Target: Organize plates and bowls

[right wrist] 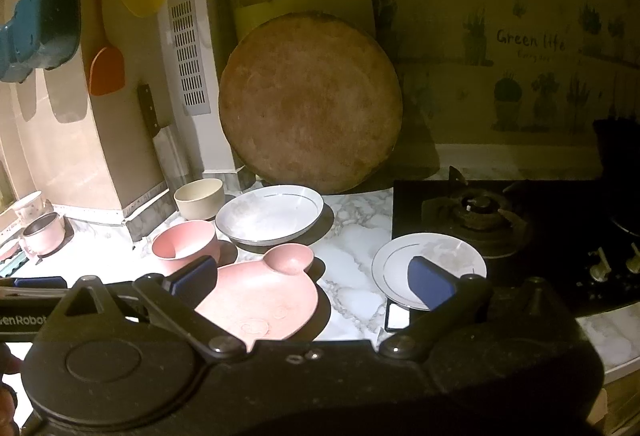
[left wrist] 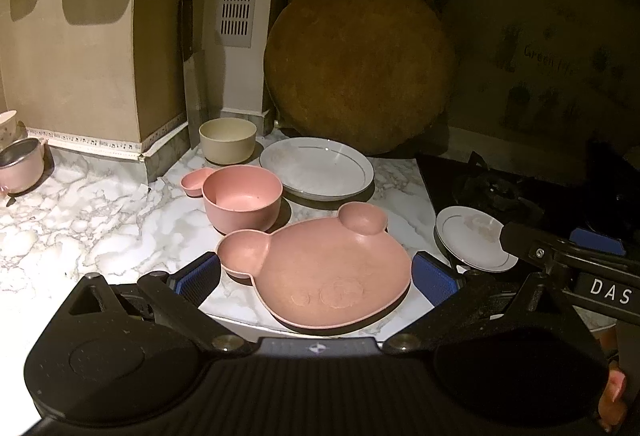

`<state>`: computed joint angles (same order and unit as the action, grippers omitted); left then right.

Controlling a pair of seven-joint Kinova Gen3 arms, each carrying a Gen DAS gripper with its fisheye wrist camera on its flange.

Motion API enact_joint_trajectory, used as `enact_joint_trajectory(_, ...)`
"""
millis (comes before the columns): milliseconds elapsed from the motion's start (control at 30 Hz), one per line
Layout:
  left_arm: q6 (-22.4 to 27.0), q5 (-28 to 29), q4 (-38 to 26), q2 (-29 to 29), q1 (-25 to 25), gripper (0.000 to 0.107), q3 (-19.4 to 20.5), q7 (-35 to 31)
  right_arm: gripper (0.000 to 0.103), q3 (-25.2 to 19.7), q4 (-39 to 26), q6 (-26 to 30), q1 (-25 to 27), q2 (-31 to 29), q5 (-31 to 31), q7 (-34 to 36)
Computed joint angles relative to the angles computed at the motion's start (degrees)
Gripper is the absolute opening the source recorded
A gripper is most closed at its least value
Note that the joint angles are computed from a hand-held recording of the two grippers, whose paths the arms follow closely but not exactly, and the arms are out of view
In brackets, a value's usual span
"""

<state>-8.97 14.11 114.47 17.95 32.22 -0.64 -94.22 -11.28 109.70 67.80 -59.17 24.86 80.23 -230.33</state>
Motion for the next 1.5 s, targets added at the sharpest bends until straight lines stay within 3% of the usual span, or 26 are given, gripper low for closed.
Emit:
enact_joint_trajectory(300, -1.9, 2.4, 1.0, -0.3, 1.8, 0.102, -1.2, -2.2, 0.101, -0.1, 0.4, 1.3, -0.8, 0.4, 0.9, -1.5)
enact_joint_trajectory(600, -3.7, 2.2, 1.9, -0.4, -0.4, 0.102, 1.3, -2.3, 0.101, -0.3, 0.7, 1.8, -0.8, 0.6, 1.4, -2.3)
enact_joint_trajectory(1500, -3.9, 3.5, 1.5, 0.0, -0.7, 0.102, 1.5, -3.2, 0.1, -0.3, 0.9, 0.5, 0.0, 0.5, 2.5, -2.8)
